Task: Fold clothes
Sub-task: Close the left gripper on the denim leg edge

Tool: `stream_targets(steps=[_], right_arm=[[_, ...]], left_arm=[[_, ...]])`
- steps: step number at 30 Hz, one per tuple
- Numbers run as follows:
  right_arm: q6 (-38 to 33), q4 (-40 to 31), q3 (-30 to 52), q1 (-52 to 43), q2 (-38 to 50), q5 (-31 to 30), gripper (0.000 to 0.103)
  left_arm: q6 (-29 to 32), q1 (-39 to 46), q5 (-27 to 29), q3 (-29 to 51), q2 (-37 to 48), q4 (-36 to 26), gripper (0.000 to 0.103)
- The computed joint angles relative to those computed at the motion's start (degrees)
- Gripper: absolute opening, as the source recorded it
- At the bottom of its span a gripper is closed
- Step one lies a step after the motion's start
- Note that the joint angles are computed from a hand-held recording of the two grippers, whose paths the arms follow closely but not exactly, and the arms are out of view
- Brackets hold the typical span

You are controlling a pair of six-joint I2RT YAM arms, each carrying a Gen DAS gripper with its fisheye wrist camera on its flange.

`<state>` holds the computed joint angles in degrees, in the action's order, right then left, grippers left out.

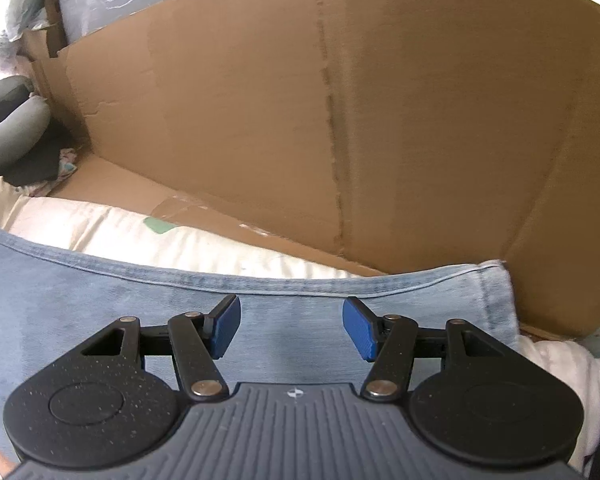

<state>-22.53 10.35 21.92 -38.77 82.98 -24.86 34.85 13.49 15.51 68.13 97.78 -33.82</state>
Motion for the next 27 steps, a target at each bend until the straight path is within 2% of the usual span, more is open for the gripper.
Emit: stream_targets(steps=[4,6,8,13,18,21,23,25,27], right_arm=[[-0.5,0.5,1.0,-2.9,0.7,0.4,0.063],[-0.7,1.1,1.5,-4.1,1.1,1.0,0.063],[-1.0,1.6,2.0,-5.3,1.8,1.5,0.063],[-2.0,1.6,3.8,-6.2,4.6,2.8,0.063],[-5.2,-4.8,6.1,-4.3,4.9,-0.7,0.063],[-8.1,-7.8,7.0,-1.5,4.9,-1.8,0.063],[-8.4,-8.9,7.8,1.4,5.3,-1.4,0.063],[-9.6,-9.9,8.8,3.6,6.1,-1.1,0.063],[-10.7,-10.9,9.9,5.8,6.9,-0.7,0.063]], left_arm=[[8.7,-4.0,-3.4,-1.8,0.4,0.4,0.067],[10.9,-5.5,-4.9,-1.8,2.0,0.2,0.073],[11.4,-6.5,-6.2,-1.1,4.0,-0.8,0.073],[17.2,-8.6,-7.1,-0.6,7.1,-1.5,0.071],[21.0,-11.3,-9.0,1.3,9.5,-3.3,0.058],[22.6,-12.4,-9.5,3.2,10.5,-6.2,0.045],[23.9,-12.8,-9.4,4.0,10.9,-7.5,0.024],[24.9,-13.0,-8.9,4.7,11.1,-8.6,0.016],[24.9,-12.5,-8.0,5.2,11.3,-9.2,0.013]])
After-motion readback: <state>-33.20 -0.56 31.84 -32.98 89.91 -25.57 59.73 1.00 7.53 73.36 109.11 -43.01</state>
